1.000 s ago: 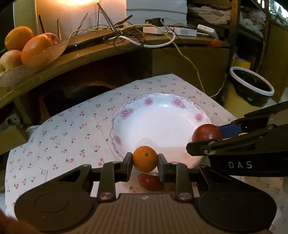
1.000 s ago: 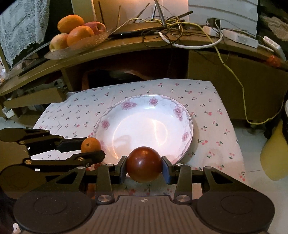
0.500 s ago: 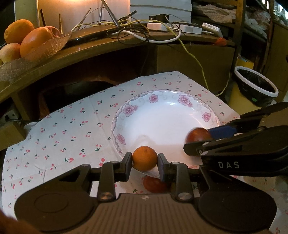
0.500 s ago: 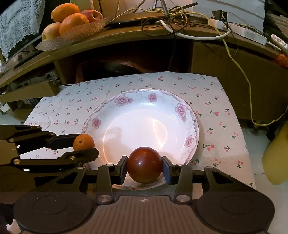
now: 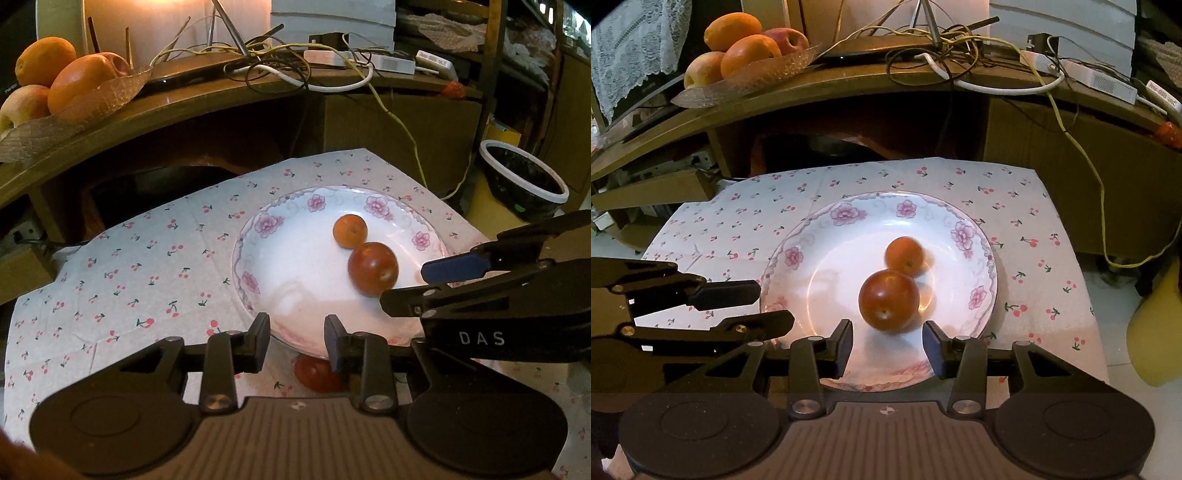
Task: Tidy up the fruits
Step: 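Carry both fruits over the white plate and open both tools to release them, then grasp an orange with the right tool while the left tool grasps another orange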
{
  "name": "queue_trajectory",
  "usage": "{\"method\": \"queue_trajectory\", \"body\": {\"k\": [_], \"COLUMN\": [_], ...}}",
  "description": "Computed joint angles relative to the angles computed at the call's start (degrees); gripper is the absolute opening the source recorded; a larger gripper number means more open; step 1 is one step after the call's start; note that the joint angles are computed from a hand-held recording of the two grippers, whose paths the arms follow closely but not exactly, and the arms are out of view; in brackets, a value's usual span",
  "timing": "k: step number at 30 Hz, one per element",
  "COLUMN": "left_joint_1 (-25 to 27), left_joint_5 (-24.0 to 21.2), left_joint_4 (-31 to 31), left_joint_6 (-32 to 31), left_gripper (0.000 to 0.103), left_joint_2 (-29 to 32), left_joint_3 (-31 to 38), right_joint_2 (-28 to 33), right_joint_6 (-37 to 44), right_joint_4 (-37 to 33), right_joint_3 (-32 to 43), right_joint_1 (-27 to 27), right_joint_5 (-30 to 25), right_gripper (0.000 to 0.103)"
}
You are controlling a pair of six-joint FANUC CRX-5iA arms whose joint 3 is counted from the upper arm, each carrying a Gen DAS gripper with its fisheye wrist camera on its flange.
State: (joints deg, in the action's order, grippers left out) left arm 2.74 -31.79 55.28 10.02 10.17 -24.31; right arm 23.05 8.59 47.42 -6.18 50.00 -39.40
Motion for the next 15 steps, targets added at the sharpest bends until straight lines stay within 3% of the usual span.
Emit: {"method": "queue_trajectory", "body": {"k": [15], "left_joint_1": [2.31], "left_joint_5": [-2.58], "left_joint_4": [0.32], "left_joint_6": [-3.42], "left_gripper": [0.038], "left_joint_2": [-4.56], "left_joint_3": [-3.60], "right_joint_2": [-3.35], "right_joint_6": [1.33], "right_joint_4": [0.70], "right_joint_3": [-3.43], "right_joint_1": [2.10], "right_joint_5": [1.25], "right_gripper": [0.047]}}
